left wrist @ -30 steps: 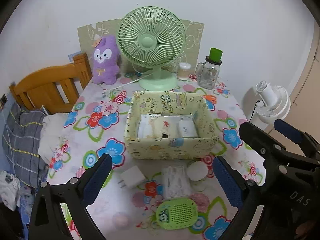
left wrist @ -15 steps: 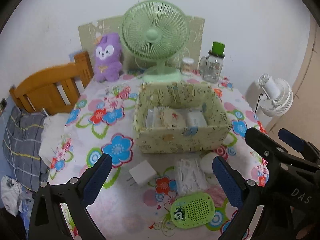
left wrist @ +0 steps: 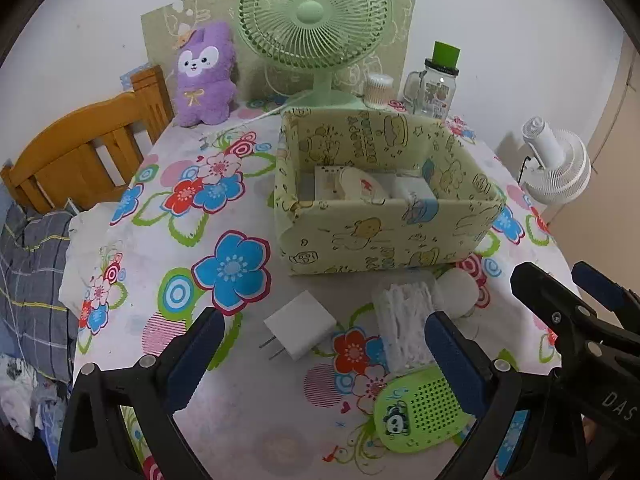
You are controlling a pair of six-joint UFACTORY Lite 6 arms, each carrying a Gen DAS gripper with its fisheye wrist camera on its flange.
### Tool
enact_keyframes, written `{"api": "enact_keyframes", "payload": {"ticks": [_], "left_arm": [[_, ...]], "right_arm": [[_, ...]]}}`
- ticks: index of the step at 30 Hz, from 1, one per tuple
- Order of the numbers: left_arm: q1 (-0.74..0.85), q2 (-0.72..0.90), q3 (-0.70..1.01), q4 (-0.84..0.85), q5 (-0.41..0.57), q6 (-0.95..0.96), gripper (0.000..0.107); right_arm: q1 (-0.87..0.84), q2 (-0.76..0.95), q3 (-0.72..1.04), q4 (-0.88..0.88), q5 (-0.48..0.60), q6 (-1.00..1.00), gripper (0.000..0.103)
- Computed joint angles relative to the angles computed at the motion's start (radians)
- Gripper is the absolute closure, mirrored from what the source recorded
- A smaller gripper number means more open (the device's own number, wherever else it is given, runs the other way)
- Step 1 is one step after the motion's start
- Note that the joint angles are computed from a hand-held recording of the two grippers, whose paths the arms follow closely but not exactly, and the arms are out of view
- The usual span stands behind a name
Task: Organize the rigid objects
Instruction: 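Lower the left tool to the white plug charger while the right tool lowers to the floss box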
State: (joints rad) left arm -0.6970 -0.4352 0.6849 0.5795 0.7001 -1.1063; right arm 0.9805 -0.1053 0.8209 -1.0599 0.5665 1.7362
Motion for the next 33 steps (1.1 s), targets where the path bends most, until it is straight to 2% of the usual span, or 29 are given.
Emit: {"api": "enact_keyframes", "payload": {"ticks": [10,15,22,33], "left_arm": [[0.096,0.034,-0.069,-0.053,-0.130,0.154,0.006],[0.106,0.068,-0.079,-0.023,-0.166,0.155,0.007],[0.184,0.126,-0.085,-0.115,-0.256,0.313,0.010],[0.254,0.186,-0.103,-0.227,-0.339,0.512,0.017]], "right_arm": [[0.017,0.125,0.025,-0.035,-0.006,0.106,0.005],[0.015,0.187,0.051,-0.045,-0.011,0.136,0.005],[0.005,0.266,0.093,-0.051,-0.026,0.160,0.005],[0.010,0.375,0.161,-0.030,-0.064,0.188,0.005]]}}
